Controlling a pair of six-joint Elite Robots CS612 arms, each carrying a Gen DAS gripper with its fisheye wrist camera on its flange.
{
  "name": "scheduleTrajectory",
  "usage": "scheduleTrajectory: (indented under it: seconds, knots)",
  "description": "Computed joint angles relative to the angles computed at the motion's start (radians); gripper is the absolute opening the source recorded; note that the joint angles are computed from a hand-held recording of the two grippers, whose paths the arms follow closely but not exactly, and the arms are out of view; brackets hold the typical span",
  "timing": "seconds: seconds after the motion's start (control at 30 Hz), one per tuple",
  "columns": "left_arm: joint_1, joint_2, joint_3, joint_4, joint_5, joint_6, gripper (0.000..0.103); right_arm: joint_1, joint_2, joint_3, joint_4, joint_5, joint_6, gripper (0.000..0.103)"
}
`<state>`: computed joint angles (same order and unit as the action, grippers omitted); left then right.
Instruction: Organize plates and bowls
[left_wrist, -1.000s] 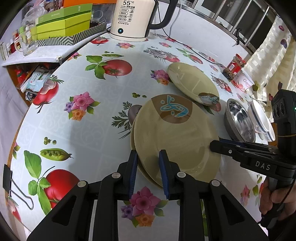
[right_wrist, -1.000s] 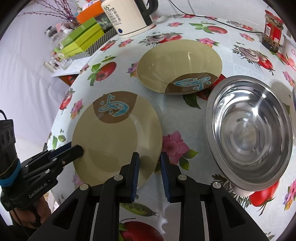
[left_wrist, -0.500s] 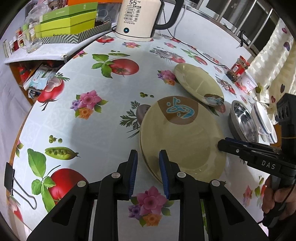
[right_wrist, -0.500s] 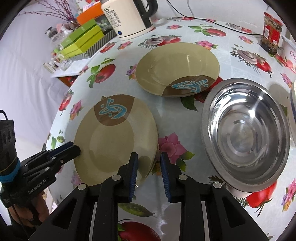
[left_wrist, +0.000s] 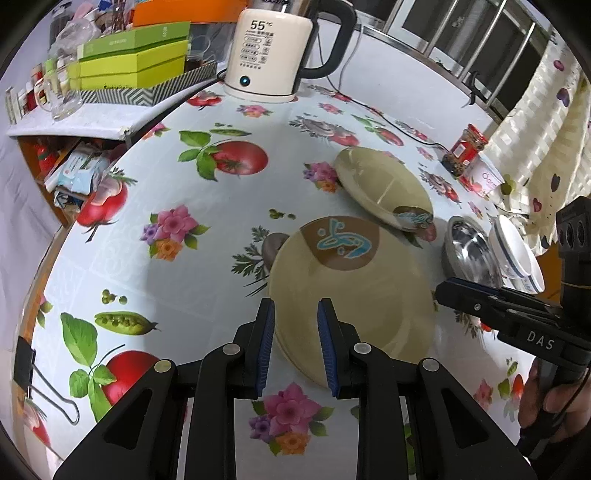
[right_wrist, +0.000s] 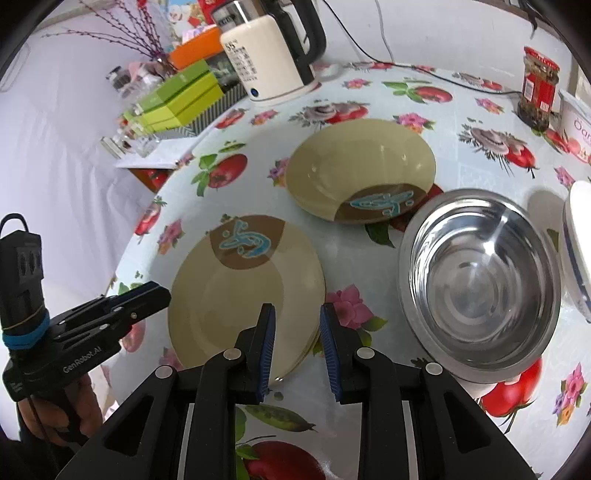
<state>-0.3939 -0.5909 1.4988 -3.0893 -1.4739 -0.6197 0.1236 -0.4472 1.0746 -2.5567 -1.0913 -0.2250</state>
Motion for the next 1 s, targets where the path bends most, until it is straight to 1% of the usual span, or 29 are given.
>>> scheduleTrajectory:
  seconds: [0.07,0.1,0.37,0.77,1.0]
  knots:
    - [-0.001,0.0,-0.003,0.0,-0.001,0.005,0.025,0.001,-0.001,0.002,-0.003,0.001,-0.009,0.03]
    - [-0.002,0.0,-0.004,0.0,-0.002,0.008,0.025,0.001,-0.002,0.004,-0.007,0.001,-0.01,0.031]
    - [-0.006,0.001,-0.012,-0.001,-0.006,0.023,0.025,0.0,-0.01,0.013,-0.016,0.031,-0.032,0.033]
    - [-0.01,0.008,-0.042,0.001,-0.017,0.053,0.025,0.0,-0.017,0.008,-0.032,0.032,-0.051,0.033]
    - [-0.009,0.015,-0.067,0.015,-0.019,0.067,0.025,-0.005,-0.015,-0.001,-0.045,0.044,-0.049,0.033]
